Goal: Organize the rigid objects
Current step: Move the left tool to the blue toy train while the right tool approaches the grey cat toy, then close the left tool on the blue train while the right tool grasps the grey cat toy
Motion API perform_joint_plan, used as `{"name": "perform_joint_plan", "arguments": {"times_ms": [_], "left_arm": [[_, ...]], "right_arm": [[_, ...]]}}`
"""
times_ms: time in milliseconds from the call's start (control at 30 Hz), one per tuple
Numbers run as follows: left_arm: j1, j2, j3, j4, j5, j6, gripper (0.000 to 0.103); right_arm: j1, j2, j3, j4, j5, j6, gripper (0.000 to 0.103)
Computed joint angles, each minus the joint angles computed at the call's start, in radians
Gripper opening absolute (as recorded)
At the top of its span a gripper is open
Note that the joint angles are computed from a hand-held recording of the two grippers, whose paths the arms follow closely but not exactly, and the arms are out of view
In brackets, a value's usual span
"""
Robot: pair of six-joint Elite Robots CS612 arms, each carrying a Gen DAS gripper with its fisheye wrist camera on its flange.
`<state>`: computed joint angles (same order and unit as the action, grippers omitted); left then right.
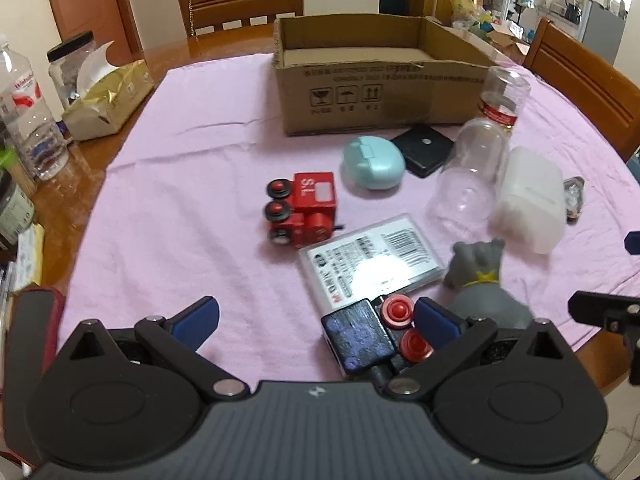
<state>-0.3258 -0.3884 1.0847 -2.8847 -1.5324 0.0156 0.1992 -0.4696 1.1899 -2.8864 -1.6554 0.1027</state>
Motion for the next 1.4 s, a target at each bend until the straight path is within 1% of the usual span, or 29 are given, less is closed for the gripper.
{"name": "perform_joint_plan", "arguments": {"times_ms": [200, 333, 400, 500, 600, 667, 700, 800, 833, 867, 933, 1000, 1100, 1167, 1267, 1300, 1333, 1400], "left_arm": [[0.009, -0.007, 0.008, 0.005, 0.027, 0.005, 0.102], [0.009, -0.015, 0.028, -0.004, -0.009, 0.0, 0.102], [0.004, -0.013, 0.031, 0.001, -0.009, -0.011, 0.102], [-0.003, -0.009, 0.03, 0.016, 0.0, -0.033, 0.102], [-0.009, -0.004, 0.031, 0.026, 0.035, -0.044, 0.102], [-0.009, -0.004, 0.033, 0.032, 0.055, -0.054, 0.102], [-0.007, -0.005, 0.035, 0.031, 0.054, -0.06, 0.102], [0.003, -0.006, 0.037, 0.042, 0.031, -0.108, 0.103], [0.005, -0.006, 0.033, 0.063, 0.022, -0.131, 0.103], [0.002, -0.006, 0.034, 0.063, 0.039, -0.13, 0.103], [-0.001, -0.008, 0.033, 0.075, 0.052, -0.162, 0.103], [-0.004, -0.008, 0.037, 0.065, 0.066, -0.182, 0.103], [-0.006, -0.008, 0.044, 0.048, 0.076, -0.187, 0.102], [-0.011, -0.01, 0.049, 0.039, 0.099, -0.192, 0.102], [-0.018, -0.014, 0.063, -0.005, 0.122, -0.174, 0.097], [-0.02, -0.014, 0.065, -0.015, 0.124, -0.168, 0.092], [-0.022, -0.015, 0.068, -0.026, 0.123, -0.161, 0.081], [-0.023, -0.013, 0.063, -0.028, 0.116, -0.155, 0.073]], "right_arm": [[0.002, 0.007, -0.012, 0.011, 0.013, -0.029, 0.103], [-0.001, 0.009, -0.009, -0.004, 0.049, -0.059, 0.103], [-0.003, 0.013, -0.011, -0.004, 0.065, -0.085, 0.103], [-0.003, 0.019, -0.016, 0.011, 0.074, -0.121, 0.103], [-0.004, 0.023, -0.017, 0.018, 0.078, -0.146, 0.103], [-0.006, 0.025, -0.017, 0.018, 0.089, -0.161, 0.103], [-0.007, 0.027, -0.018, 0.021, 0.094, -0.171, 0.103], [-0.01, 0.031, -0.021, 0.025, 0.119, -0.217, 0.103], [-0.012, 0.033, -0.024, 0.027, 0.133, -0.233, 0.103], [-0.013, 0.036, -0.028, 0.03, 0.147, -0.249, 0.103], [-0.015, 0.044, -0.04, 0.037, 0.17, -0.279, 0.103], [-0.017, 0.054, -0.054, 0.044, 0.193, -0.31, 0.103], [-0.019, 0.066, -0.071, 0.063, 0.226, -0.356, 0.103], [-0.023, 0.073, -0.077, 0.059, 0.256, -0.372, 0.103], [-0.028, 0.08, -0.087, 0.059, 0.281, -0.4, 0.103], [-0.03, 0.081, -0.086, 0.056, 0.289, -0.412, 0.103], [-0.032, 0.082, -0.086, 0.052, 0.299, -0.423, 0.103], [-0.035, 0.083, -0.082, 0.036, 0.314, -0.44, 0.103]]}}
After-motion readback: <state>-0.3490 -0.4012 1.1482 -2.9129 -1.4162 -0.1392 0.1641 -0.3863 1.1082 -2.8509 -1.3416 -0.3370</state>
